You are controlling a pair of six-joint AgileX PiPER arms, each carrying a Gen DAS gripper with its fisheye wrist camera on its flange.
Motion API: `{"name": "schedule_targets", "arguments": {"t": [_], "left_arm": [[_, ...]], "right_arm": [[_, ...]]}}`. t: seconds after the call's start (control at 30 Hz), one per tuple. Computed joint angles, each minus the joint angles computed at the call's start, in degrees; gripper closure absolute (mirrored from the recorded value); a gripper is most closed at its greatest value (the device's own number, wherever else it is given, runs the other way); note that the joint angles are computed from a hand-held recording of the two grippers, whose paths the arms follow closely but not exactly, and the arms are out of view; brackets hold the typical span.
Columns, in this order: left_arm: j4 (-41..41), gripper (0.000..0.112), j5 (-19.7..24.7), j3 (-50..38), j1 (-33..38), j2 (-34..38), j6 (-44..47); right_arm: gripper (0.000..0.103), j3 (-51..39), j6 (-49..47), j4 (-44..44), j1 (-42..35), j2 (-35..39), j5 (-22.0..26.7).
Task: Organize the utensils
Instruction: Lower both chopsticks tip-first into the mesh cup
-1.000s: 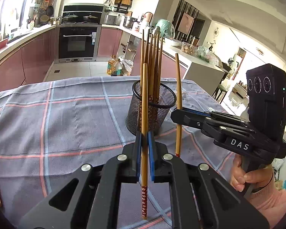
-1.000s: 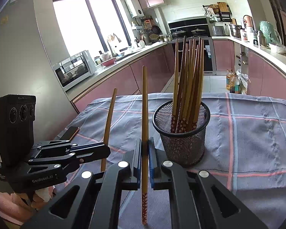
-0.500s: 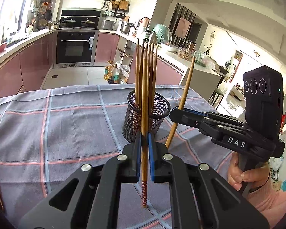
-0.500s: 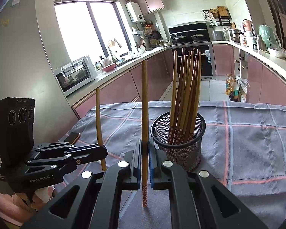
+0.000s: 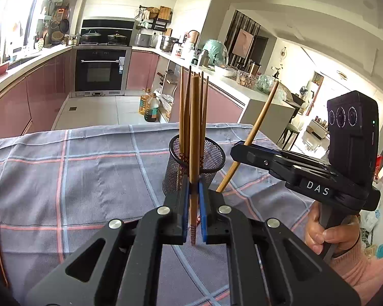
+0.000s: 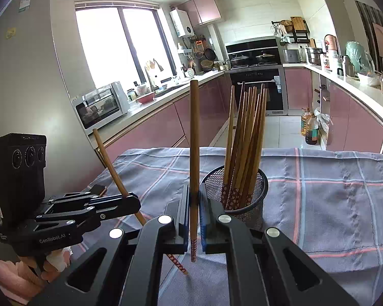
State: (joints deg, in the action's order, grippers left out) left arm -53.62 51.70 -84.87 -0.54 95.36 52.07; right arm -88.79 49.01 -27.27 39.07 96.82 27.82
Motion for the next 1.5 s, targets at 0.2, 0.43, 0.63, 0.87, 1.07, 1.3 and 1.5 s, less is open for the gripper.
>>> {"name": "schedule_targets", "arguments": {"t": [0.2, 0.43, 0.63, 0.87, 1.07, 1.3, 1.5], "left_arm": [[0.1, 0.105, -0.5, -0.5, -0.4, -0.2, -0.3], [0.1, 0.105, -0.5, -2.1, -0.7, -0.1, -0.5], [-0.3, 0.105, 0.4, -4.0, -0.6, 0.2, -0.7], [-0.6, 0.105, 0.8, -7.4, -0.4, 0.3, -1.2], [-1.2, 0.105, 1.2, -11.0, -0.5, 0.4, -2.0], [-1.6, 0.105, 1.0, -15.8, -1.3, 0.8, -3.9], [-1.4, 0.105, 0.0, -18.8, -3.0, 1.6, -5.6]], "right_arm": [[0.097, -0.1, 0.9, -1.8, 0.1, -0.8, 0.5], [0.097, -1.4, 0.0, -2.0, -0.2, -1.0, 1.2], [0.097, -3.5, -0.6, -3.0, 0.2, -0.9, 2.6], [0.097, -6.1, -1.9, -3.3, -0.6, -1.4, 3.6], [0.097, -9.4, -4.8, -1.5, -1.9, -1.0, 4.3], [0.097, -13.1, -7.5, -0.2, -3.0, 0.5, 5.0], [0.097, -15.8, -7.5, -1.3, -3.3, 2.8, 5.6]]}}
